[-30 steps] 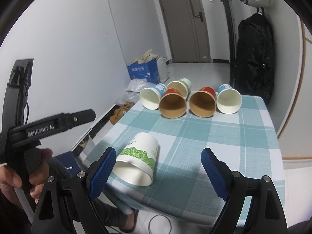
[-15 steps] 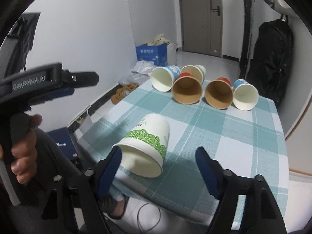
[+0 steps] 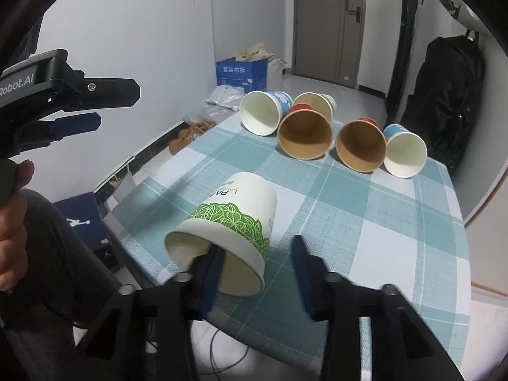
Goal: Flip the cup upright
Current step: 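Grasp the rim of the lying white cup with the right gripper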
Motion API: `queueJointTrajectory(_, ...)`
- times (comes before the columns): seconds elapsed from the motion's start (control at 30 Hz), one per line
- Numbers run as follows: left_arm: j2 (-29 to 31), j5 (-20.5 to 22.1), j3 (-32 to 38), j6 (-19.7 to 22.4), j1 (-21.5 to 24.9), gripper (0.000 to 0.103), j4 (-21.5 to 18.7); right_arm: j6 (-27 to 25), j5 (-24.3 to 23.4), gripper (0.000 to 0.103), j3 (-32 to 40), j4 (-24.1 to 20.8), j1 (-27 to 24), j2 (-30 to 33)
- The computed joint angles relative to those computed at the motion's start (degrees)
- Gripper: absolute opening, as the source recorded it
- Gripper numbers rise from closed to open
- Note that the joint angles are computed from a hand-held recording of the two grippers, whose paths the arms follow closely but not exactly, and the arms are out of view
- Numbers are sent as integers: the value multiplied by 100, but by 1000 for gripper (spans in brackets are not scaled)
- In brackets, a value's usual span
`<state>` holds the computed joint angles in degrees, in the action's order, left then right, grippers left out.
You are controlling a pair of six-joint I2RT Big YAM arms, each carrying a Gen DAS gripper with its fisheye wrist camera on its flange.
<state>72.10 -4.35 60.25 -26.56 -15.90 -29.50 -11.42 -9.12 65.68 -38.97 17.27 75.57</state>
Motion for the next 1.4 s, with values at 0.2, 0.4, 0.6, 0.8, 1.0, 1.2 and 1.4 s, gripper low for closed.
queueJointTrajectory(0.2,4,99,-10,-19,59,83,10,98,110,6,6,68,-12,20)
queueJointTrajectory(0.4,27,136,11,4,49,83,-11,133,204,5,-29,192,-17,-22)
queueJointTrajectory(0.6,40,176,16,30,26,83,-17,138,157,4,-38,200,-26,-121)
queueJointTrajectory(0.8,102,263,77,25,-12,83,-70,396,-261,2,197,-239,-243,-130)
queueJointTrajectory(1.0,246,286,235,-99,-82,83,-132,532,-814,2,656,-1074,-598,39)
queueJointTrajectory(1.2,416,369,427,-314,-133,83,-258,69,-1025,2,1570,-2487,-894,577)
queueJointTrajectory(1.4,563,439,594,-678,-107,83,-306,-220,-1077,2,2828,-3988,-1034,1522)
